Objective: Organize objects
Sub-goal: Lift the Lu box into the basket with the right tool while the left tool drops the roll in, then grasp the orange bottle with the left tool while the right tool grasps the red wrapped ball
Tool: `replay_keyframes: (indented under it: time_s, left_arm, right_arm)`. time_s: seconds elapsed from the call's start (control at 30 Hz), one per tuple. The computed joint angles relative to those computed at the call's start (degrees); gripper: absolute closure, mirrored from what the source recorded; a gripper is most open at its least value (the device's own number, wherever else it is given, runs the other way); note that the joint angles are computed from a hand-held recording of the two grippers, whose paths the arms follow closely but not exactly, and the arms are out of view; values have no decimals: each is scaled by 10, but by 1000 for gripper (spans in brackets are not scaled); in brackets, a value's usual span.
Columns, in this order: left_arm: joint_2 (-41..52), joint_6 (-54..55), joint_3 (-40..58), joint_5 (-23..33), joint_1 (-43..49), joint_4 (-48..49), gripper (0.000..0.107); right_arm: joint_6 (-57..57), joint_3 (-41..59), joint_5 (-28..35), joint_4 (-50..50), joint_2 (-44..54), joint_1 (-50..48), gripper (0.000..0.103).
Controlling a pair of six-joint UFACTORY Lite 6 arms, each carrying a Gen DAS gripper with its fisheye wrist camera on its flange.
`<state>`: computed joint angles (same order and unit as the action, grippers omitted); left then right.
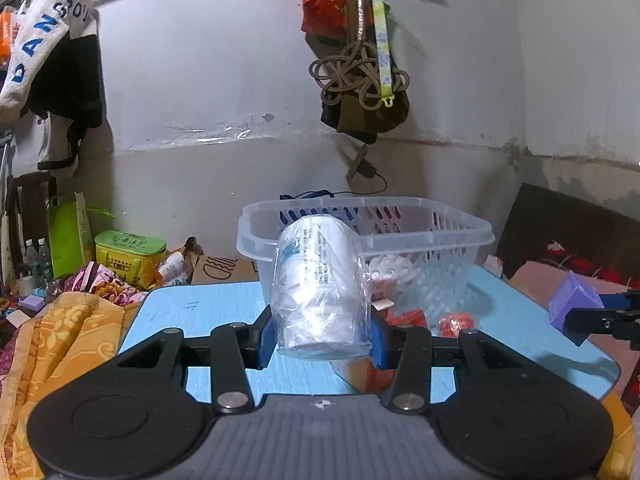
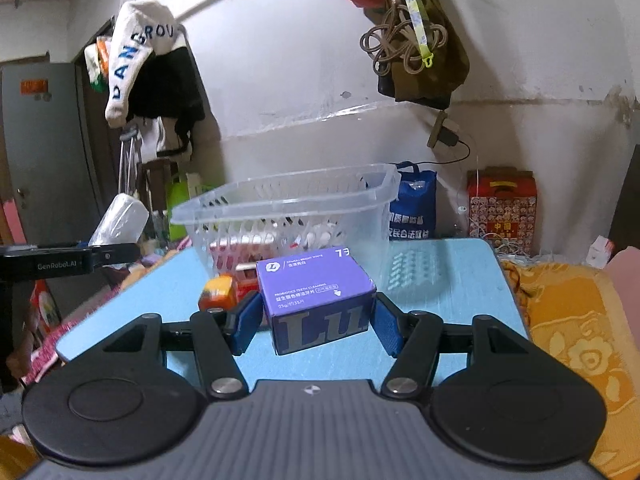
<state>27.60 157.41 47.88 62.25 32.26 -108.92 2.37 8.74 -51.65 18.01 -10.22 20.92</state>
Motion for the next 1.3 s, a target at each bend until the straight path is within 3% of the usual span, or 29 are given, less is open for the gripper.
replay_keyframes:
  time_s: [0.17, 0.27, 0.5, 0.6, 0.67, 0.7, 0.73, 0.77, 0.8, 0.87, 0.93, 1.03, 1.1, 1.2, 1.3]
  left_arm:
    - [-14, -128, 50, -11, -19, 32, 59]
    - [-16, -206, 101, -28, -59, 39, 58]
    - [55, -291, 261, -188, -199, -21, 58]
    - [112, -350, 348, -242, -231, 0, 58]
    - [128, -344, 369, -261, -241, -17, 51]
    - [135, -343, 378, -269, -245, -23, 48]
    - [137, -328, 381, -274, -249, -37, 36]
    - [133, -297, 374, -283, -255, -65, 22]
    - [122, -246, 354, -295, -260, -116, 18]
    - [91, -181, 302, -279, -253, -170, 16]
    - [55, -161, 237, -231, -221, -163, 16]
    - [10, -104, 136, -163, -170, -141, 14]
    - [17, -107, 104, -128, -138, -102, 12]
    - [71, -129, 117, -134, -136, -45, 11]
    - [85, -38, 96, -171, -168, -124, 12]
  right_arm:
    - [-103, 71, 3, 65, 9, 22, 40]
    - [-111, 177, 31, 20, 78, -18, 40]
    - [-97, 465, 158, -40, 290, -87, 40]
    - [-113, 510, 173, -21, 329, -91, 40]
    - [-92, 524, 167, -39, 348, -101, 39]
    - [-90, 541, 183, -43, 360, -104, 31]
    - [-94, 555, 202, -38, 367, -106, 15]
    - [-113, 549, 198, -9, 362, -101, 8]
    - [-115, 519, 169, 12, 343, -95, 4]
    - [-70, 436, 103, -11, 289, -92, 0]
    - [-21, 335, 60, -29, 215, -87, 0]
    - [30, 208, 53, -62, 128, -81, 0]
    - [69, 155, 22, -77, 135, -74, 0]
    - [72, 163, 42, -72, 218, -66, 0]
    - [76, 177, 43, -58, 272, -64, 0]
